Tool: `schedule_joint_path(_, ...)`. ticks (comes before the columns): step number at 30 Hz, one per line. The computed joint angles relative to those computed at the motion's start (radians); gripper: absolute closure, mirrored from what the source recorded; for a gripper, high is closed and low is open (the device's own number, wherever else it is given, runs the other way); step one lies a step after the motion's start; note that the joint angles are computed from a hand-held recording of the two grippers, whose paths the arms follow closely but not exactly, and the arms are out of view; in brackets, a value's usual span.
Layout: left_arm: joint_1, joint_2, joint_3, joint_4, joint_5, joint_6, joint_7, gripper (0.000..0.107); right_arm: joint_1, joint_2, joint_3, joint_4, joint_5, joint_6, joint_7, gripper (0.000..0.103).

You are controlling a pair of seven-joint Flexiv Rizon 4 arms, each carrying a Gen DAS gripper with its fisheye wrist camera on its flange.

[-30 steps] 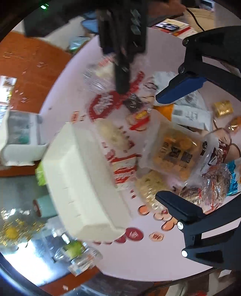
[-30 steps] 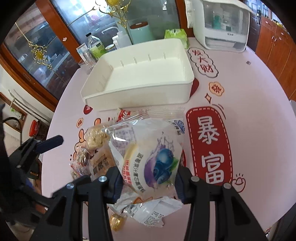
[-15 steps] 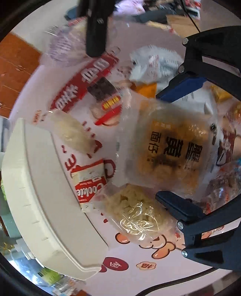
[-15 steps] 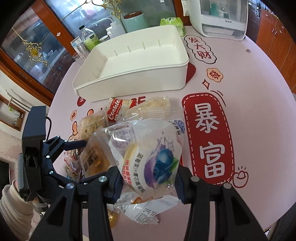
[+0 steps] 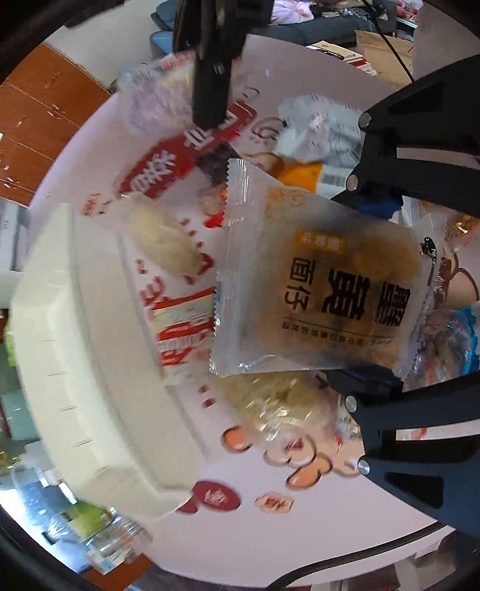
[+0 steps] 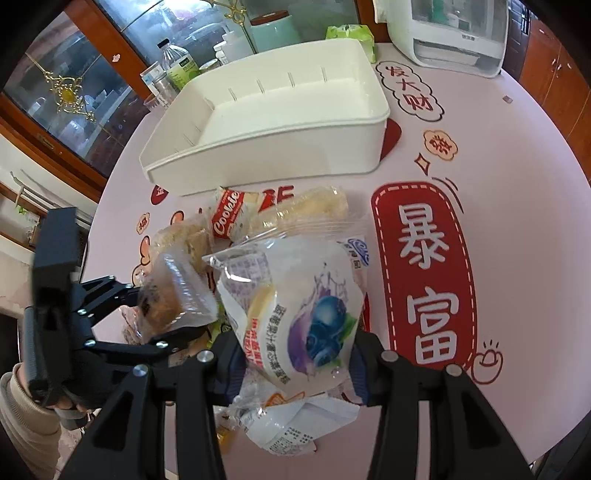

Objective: Organize snacks
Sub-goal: 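Carry both bags into the white tray and open both tools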

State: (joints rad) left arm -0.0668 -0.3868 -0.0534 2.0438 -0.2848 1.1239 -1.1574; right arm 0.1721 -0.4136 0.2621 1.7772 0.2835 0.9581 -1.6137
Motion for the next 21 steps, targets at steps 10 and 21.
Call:
schedule_joint_path(10,0.039,0.017,0.007,-0.18,-0.087,-0.042,-0.078,0.048,0.008,-0.063,-0.014,-0.198,-0.025,-0.049,0.001,0.056)
schedule_joint_path(21,0.045,-0.152,0.073,-0.521,0.004,-0.101,-0.314,0.045,0.021,-0.266,-0.033,-0.622,-0.042,-0.229,0.097,0.055)
